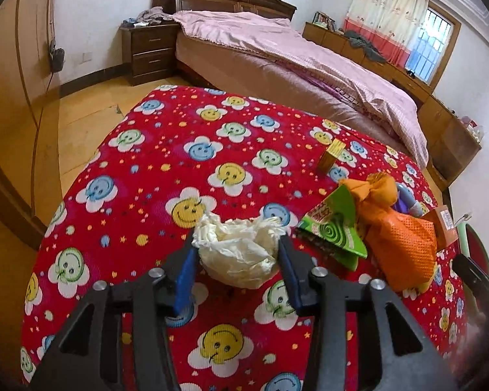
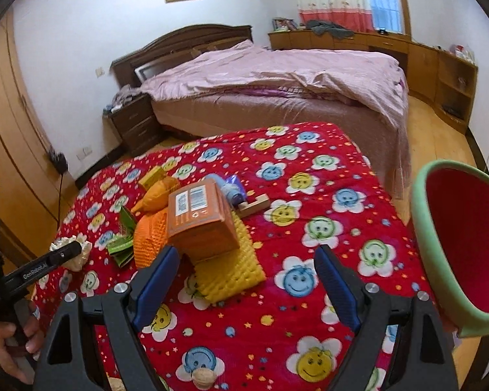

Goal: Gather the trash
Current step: 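Grasp the white crumpled plastic bag with the left tool while the right tool grasps the brown barcode box, then carry the plastic bag and brown box toward the red bin with both tools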

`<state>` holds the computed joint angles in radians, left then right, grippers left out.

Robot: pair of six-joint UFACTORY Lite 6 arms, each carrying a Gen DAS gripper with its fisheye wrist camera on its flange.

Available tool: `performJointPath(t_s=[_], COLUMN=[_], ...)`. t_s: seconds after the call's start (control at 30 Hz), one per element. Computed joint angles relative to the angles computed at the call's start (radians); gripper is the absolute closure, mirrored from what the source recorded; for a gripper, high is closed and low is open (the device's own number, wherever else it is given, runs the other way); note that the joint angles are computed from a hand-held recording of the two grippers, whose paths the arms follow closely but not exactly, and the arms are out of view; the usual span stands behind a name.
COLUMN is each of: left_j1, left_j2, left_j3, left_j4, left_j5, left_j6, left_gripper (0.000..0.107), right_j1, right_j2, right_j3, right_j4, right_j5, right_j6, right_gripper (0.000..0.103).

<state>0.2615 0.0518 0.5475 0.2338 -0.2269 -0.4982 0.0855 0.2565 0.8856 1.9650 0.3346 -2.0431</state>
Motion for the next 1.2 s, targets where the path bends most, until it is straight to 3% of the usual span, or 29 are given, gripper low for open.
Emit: performJointPath(t_s=[0.17, 0.4, 0.5, 0.57, 0.67, 0.73, 0.9, 1.2], left_j1=[-0.008, -0.07, -0.082, -0.089, -0.085, -0.075, -0.069, -0.102], left_j2=[0.018, 0.048, 0.054, 0.054, 0.045, 0.034, -0.003, -0.132], left_j3=[-0.01, -0.019, -0.022, -0.024, -0.032, -0.04, -0.062, -0.123], left_j4=[-0.024, -0.369, -0.434, -0.461, -0.408, -0.316, -0.167, -0.043], left_j5=[0.001, -0.021, -0.037, -0.045, -0.051, -0.058, -0.066, -0.03], left_j6=[0.019, 0.362, 0.426, 0.451, 0.407, 0.326, 0.186, 0.019], left_gripper=[0.048, 0.047, 0.047, 0.047, 0.047, 0.053, 0.063, 0.063], right_j1=[0.046, 0.093, 0.101, 0.104, 0.106, 0.101, 0.09, 0.016], right_j2=[0.067, 0.15, 0.178, 0.188, 0.202, 0.208, 0.187, 0.059], right_j3=[0.057, 0.131, 0.16, 0.167, 0.174, 0.177, 0.142, 0.026], right_j4=[0.009, 0.04, 0.043, 0.065, 0.07, 0.027, 0.063, 0.029], right_j5=[-0.027, -0.039, -0.036, -0.03, -0.023, -0.015, 0.002, 0.062], right_j6=[-0.009, -0.034, -0.033, -0.056, -0.064, -0.027, -0.066, -0.044], right_gripper=[0.016, 0.016, 0.017, 0.023, 0.039, 0.053, 0.053, 0.053])
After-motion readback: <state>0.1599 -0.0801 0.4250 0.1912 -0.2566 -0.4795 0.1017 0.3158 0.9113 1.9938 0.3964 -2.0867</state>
